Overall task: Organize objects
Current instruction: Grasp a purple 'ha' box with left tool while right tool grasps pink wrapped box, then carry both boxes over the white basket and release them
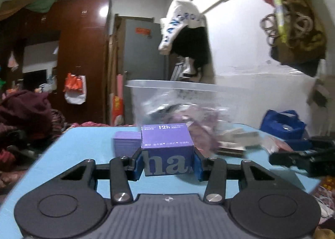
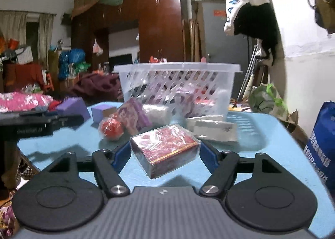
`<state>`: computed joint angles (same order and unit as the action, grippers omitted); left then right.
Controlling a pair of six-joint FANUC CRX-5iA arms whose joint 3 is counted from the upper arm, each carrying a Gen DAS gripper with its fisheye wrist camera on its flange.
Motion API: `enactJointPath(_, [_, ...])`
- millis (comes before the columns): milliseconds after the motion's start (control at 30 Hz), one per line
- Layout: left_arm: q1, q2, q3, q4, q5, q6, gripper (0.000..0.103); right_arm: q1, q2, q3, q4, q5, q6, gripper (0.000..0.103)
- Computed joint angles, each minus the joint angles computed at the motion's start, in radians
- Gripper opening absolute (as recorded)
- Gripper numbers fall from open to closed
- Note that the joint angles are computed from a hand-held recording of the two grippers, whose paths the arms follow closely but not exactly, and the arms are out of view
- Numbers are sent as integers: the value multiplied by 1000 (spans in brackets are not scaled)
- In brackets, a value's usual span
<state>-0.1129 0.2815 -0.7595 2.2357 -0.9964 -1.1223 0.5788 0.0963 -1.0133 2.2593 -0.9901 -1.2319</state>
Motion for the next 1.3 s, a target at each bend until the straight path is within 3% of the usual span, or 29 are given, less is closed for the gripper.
enactJointPath(367, [15,11,-54,-47,-120,-80,50,-68,14,-18,140,-61,-95,74])
enactJointPath(700, [14,17,-50,-56,-117,-59,50,-116,32,-17,251,-75,-133,73])
enactJointPath(767, [21,22,-46,-63,-137,-43,50,-136,23,-18,282,-68,-154,73])
enactJointPath(900, [70,48,25,-176,-218,116,50,-196,-27,-1,379,-32,-165,73])
enactJointPath(1000, [40,43,121,-163,-187,231,50,-217,-54,59,375,-47,-42,73])
enactJointPath(1067, [9,43,213,-166,-119,338,50,-251,-60,124,387,-14,46,73])
enactJointPath(1133, [-26,58,328,-202,-7,462,50,-310,-67,215,390,109,98,73])
enactJointPath(1200, [-53,92,448,-310,114,609,49,-335,-44,301,298,216,203,73])
enactJointPath(1300, [-74,149,558,-441,196,743,51,-369,-1,387,207,326,292,73])
